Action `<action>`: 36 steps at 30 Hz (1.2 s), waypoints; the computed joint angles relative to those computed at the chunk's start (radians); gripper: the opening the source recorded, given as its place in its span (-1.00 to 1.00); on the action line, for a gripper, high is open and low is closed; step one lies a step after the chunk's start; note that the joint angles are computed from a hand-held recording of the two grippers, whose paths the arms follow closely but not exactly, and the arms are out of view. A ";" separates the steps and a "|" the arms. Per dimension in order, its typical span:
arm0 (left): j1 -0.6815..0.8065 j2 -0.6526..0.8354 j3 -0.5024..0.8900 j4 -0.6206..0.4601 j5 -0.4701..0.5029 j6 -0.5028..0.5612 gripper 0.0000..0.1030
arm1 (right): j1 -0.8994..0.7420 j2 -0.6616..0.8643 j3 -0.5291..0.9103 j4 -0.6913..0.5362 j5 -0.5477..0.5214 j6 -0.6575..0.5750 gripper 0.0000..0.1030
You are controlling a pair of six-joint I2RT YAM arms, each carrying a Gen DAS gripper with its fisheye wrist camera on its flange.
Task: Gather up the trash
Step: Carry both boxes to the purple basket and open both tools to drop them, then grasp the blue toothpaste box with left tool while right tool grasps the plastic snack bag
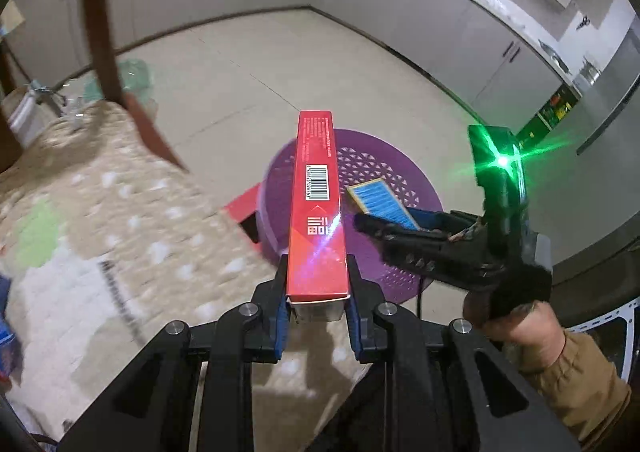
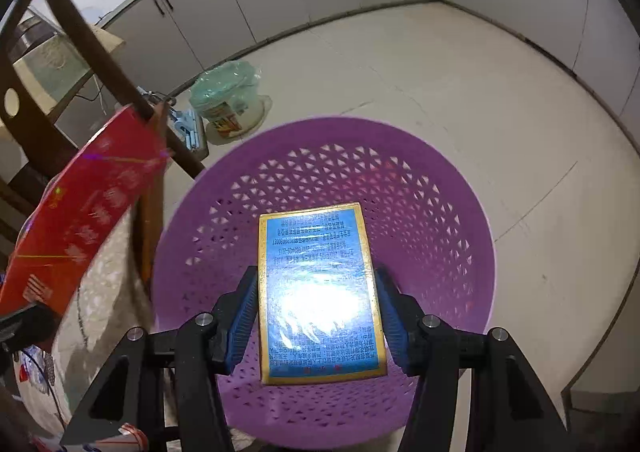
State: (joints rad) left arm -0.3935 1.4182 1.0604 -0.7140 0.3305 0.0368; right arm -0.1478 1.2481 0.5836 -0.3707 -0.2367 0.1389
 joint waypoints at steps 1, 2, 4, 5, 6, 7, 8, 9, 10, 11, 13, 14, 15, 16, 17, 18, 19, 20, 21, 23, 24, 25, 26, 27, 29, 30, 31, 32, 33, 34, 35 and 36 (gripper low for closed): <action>-0.019 0.022 0.009 0.007 -0.009 -0.010 -0.57 | -0.011 0.021 0.001 0.010 -0.007 -0.006 0.18; -0.032 0.040 0.018 0.009 -0.014 -0.017 -0.57 | -0.010 0.033 0.000 0.022 0.015 -0.011 0.18; -0.056 0.079 0.038 0.018 -0.022 -0.033 -0.56 | -0.013 0.052 0.007 0.028 0.025 -0.021 0.18; -0.068 0.097 0.046 0.021 -0.029 -0.042 -0.56 | -0.015 0.059 0.012 0.028 0.026 -0.030 0.17; -0.077 0.113 0.054 0.023 -0.034 -0.049 -0.56 | -0.004 0.061 0.015 0.031 0.035 -0.021 0.15; -0.083 0.123 0.059 0.025 -0.037 -0.052 -0.56 | -0.012 0.066 0.021 0.030 0.029 -0.026 0.14; -0.082 0.127 0.063 0.020 -0.038 -0.048 -0.56 | -0.017 0.072 0.027 0.029 0.025 -0.027 0.14; -0.087 0.133 0.065 0.024 -0.045 -0.050 -0.56 | -0.027 0.072 0.027 0.028 0.018 -0.032 0.13; -0.090 0.132 0.064 0.024 -0.049 -0.053 -0.56 | -0.035 0.074 0.030 0.027 0.013 -0.035 0.12; -0.082 0.139 0.060 0.031 -0.048 -0.047 -0.56 | -0.045 0.076 0.032 0.026 0.006 -0.042 0.12; -0.083 0.134 0.056 0.041 -0.048 -0.058 -0.52 | -0.071 0.077 0.032 0.030 -0.013 -0.066 0.10; -0.080 0.129 0.055 0.040 -0.044 -0.056 -0.37 | -0.074 0.069 0.031 0.029 -0.014 -0.074 0.10; -0.081 0.135 0.054 0.052 -0.045 -0.060 -0.27 | -0.074 0.063 0.027 0.029 -0.012 -0.074 0.11; -0.088 0.133 0.055 0.060 -0.052 -0.072 -0.10 | -0.064 0.051 0.025 0.026 -0.006 -0.062 0.11; -0.082 0.120 0.050 0.063 -0.054 -0.073 -0.05 | -0.067 0.041 0.025 0.021 -0.007 -0.060 0.13; -0.074 0.101 0.041 0.061 -0.053 -0.069 -0.05 | -0.071 0.037 0.000 0.044 -0.008 -0.059 0.15; -0.066 0.088 0.037 0.054 -0.048 -0.064 -0.05 | -0.068 0.034 -0.006 0.052 -0.005 -0.053 0.16; -0.059 0.077 0.034 0.047 -0.042 -0.062 -0.05 | -0.069 0.021 -0.010 0.049 -0.003 -0.050 0.16; -0.037 0.062 0.018 0.049 -0.032 -0.050 -0.04 | -0.064 0.010 -0.010 0.045 0.003 -0.044 0.17; -0.010 0.015 -0.002 0.032 -0.018 -0.040 -0.04 | -0.067 -0.036 -0.017 0.019 0.011 -0.047 0.17; 0.011 -0.017 -0.017 0.020 -0.005 -0.031 -0.02 | -0.061 -0.061 -0.019 0.006 0.020 -0.044 0.18; 0.026 -0.044 -0.026 0.006 0.002 -0.030 0.00 | -0.055 -0.087 -0.019 -0.009 0.027 -0.042 0.18; 0.039 -0.076 -0.033 -0.012 0.004 -0.031 0.02 | -0.047 -0.095 -0.017 -0.007 0.033 -0.038 0.21; 0.042 -0.112 -0.044 -0.029 0.001 -0.038 0.03 | -0.047 -0.121 -0.017 -0.026 0.033 -0.039 0.24; 0.076 -0.181 -0.065 -0.062 0.010 -0.021 0.10 | -0.006 -0.185 -0.014 -0.065 0.056 -0.015 0.30; 0.105 -0.227 -0.075 -0.091 0.016 -0.004 0.12 | 0.022 -0.191 -0.007 -0.068 0.070 0.001 0.31; 0.129 -0.258 -0.084 -0.109 0.022 0.012 0.17 | 0.057 -0.217 -0.002 -0.088 0.086 0.016 0.31; 0.174 -0.305 -0.092 -0.147 0.035 0.042 0.20 | 0.101 -0.224 0.006 -0.093 0.110 0.041 0.32; 0.220 -0.336 -0.092 -0.186 0.051 0.076 0.22 | 0.146 -0.238 0.013 -0.106 0.133 0.061 0.33; 0.273 -0.370 -0.093 -0.227 0.071 0.116 0.26 | 0.200 -0.253 0.024 -0.123 0.157 0.083 0.33; 0.341 -0.405 -0.094 -0.274 0.098 0.172 0.30 | 0.248 -0.262 0.033 -0.135 0.178 0.106 0.36; 0.403 -0.428 -0.095 -0.308 0.119 0.222 0.31 | 0.313 -0.259 0.054 -0.145 0.208 0.139 0.40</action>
